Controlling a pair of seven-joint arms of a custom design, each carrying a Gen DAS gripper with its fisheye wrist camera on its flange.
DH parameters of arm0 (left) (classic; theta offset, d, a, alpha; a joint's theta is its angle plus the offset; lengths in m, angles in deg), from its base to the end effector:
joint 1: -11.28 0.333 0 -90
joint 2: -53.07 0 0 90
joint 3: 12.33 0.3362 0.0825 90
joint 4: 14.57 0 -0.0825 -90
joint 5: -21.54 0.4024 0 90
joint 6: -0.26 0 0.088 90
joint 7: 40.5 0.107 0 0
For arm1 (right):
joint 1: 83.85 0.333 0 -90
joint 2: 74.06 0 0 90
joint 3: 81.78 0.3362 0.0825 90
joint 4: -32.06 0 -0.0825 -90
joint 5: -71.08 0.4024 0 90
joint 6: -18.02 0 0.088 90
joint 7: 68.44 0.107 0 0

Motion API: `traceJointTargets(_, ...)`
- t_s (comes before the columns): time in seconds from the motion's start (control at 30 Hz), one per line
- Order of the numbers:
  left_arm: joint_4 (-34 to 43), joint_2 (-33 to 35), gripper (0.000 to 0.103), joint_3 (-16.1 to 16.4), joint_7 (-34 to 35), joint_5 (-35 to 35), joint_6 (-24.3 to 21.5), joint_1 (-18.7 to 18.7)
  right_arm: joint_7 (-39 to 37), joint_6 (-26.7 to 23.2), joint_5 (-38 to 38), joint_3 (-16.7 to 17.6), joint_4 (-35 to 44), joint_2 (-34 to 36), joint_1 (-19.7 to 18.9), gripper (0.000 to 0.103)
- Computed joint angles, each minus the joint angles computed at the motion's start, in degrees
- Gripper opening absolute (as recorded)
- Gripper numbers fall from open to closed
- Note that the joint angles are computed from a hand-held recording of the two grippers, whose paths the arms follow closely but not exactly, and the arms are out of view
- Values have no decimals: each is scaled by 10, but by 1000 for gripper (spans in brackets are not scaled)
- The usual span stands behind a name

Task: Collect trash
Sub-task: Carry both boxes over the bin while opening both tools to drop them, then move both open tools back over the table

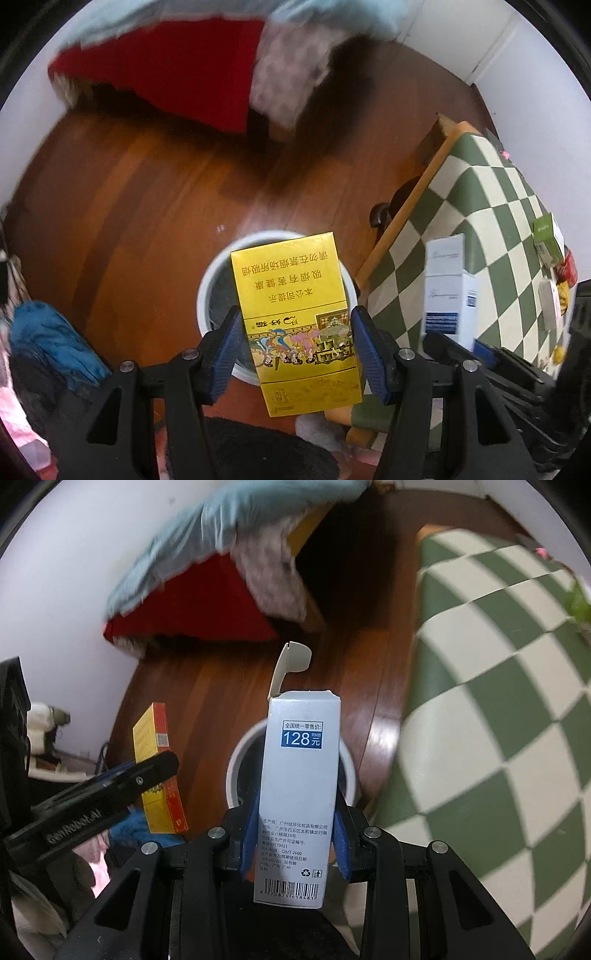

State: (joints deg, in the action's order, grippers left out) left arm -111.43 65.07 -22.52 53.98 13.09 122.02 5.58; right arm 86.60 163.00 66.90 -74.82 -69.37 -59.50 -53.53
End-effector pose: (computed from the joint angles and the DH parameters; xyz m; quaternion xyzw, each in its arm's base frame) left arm 0.6425 -0.1803 0.5108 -0.5939 0.7921 -0.1412 0.0062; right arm 0.5536 0.4132 0.4857 -0.5155 0.8191 0.0135 0.2513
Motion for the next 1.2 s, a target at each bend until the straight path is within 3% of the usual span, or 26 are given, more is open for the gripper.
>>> traceJointTargets(0.1, 26, 26, 56, 4, -17, -15, -33, 7, -32, -19, 28, 8, 48, 52, -8, 36)
traceJointTargets(0.17, 32, 31, 63, 6, -27, -19, -40, 12, -54, -24, 45, 11, 71, 77, -10, 36)
traceJointTargets(0.23, 27, 28, 92, 12, -45, -3, -29, 13, -81, -39, 62, 15, 106, 109, -13, 38)
traceJointTargets(0.27, 22, 25, 96, 15, -52, 7, -22, 13, -86, -42, 68, 14, 119, 122, -12, 39)
traceJointTargets(0.33, 14, 19, 96, 20, -68, 37, -16, 12, -107, -55, 83, 16, 148, 147, -14, 51)
traceJointTargets(0.37, 7, 14, 97, 23, -78, 53, -11, 11, -108, -60, 85, 12, 159, 156, -11, 69)
traceJointTargets(0.4, -4, 6, 96, 25, -87, 71, -4, 10, -112, -60, 88, 11, 168, 163, -10, 79)
traceJointTargets(0.43, -15, -1, 97, 27, -93, 85, 4, 10, -118, -58, 91, 11, 169, 165, -9, 80)
traceJointTargets(0.53, -58, -31, 96, 32, -130, 155, 41, 2, -122, -102, 80, 3, 203, 183, 3, 102)
traceJointTargets(0.7, -97, -66, 96, 29, -149, 185, 50, 8, -131, -220, 34, -15, 292, 215, 31, 103)
traceJointTargets(0.83, -110, -88, 96, 24, -149, 184, 50, 10, -128, -255, 19, -19, 279, 188, 39, 103)
traceJointTargets(1.0, -116, -119, 96, 17, -145, 176, 56, 7, -119, -234, 12, -14, 225, 132, 40, 103)
traceJointTargets(1.2, -113, -165, 96, 5, -127, 159, 78, -5, -64, -158, -9, -11, 115, 19, 36, 103)
